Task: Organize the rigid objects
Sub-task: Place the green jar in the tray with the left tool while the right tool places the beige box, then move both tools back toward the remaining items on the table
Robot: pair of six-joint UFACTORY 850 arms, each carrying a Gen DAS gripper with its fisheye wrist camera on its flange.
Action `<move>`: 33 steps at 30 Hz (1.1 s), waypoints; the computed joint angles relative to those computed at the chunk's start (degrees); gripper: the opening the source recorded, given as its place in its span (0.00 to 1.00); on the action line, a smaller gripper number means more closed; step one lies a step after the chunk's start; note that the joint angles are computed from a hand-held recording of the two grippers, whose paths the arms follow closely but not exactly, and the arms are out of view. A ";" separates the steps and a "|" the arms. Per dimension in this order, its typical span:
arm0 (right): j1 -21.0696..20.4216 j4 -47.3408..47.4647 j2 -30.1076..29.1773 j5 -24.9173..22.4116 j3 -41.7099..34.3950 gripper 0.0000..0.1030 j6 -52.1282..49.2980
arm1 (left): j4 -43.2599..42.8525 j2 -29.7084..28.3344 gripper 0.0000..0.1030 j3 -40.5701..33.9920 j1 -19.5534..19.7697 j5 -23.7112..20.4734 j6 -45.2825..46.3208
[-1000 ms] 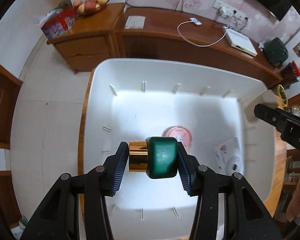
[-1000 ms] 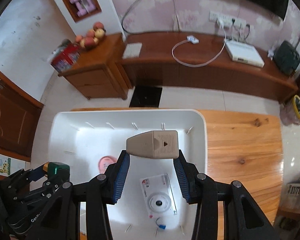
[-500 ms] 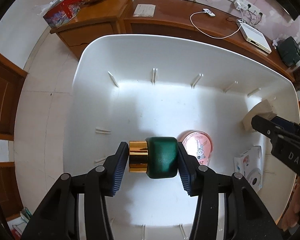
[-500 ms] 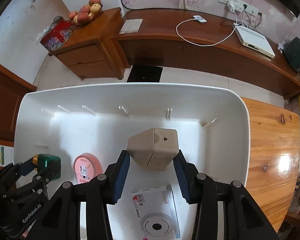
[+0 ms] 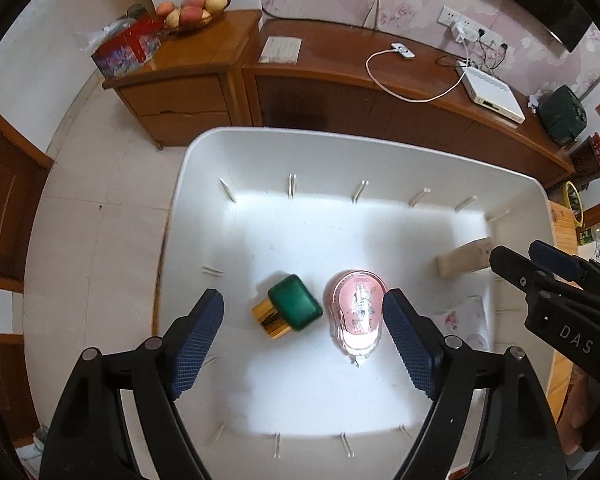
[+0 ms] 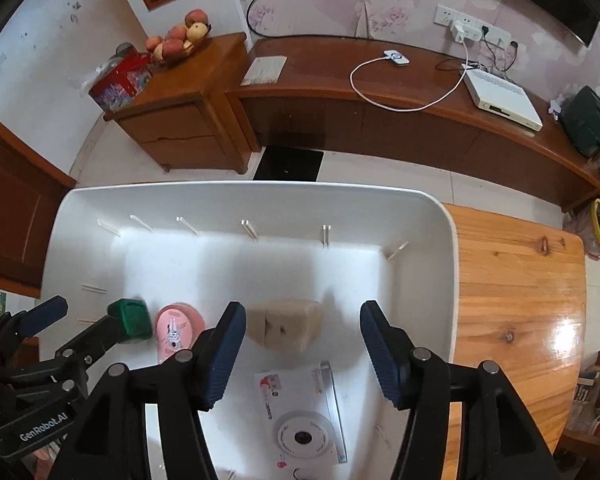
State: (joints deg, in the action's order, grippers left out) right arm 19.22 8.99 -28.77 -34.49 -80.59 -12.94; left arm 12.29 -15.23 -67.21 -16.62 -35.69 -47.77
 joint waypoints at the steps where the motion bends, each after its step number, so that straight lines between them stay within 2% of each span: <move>1: -0.05 0.15 0.64 0.23 0.45 0.59 -0.08 | 0.47 0.80 0.82 0.43 -0.17 0.04 -0.44; 6: -0.53 1.63 4.89 1.43 3.39 0.59 -0.81 | 1.62 4.27 0.82 2.02 -0.77 0.09 -1.45; 18: -1.09 0.96 19.21 4.59 14.19 0.59 0.38 | 5.29 14.57 0.82 7.00 -4.06 -0.36 -3.50; 33: -0.50 -9.00 36.35 6.82 24.47 0.59 10.05 | 6.23 25.03 0.82 11.63 -9.59 0.12 -4.73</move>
State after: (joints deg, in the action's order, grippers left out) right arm 18.73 -0.02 7.58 -27.67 -56.12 -2.89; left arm 18.52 9.80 -55.58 -26.21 -35.57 -52.49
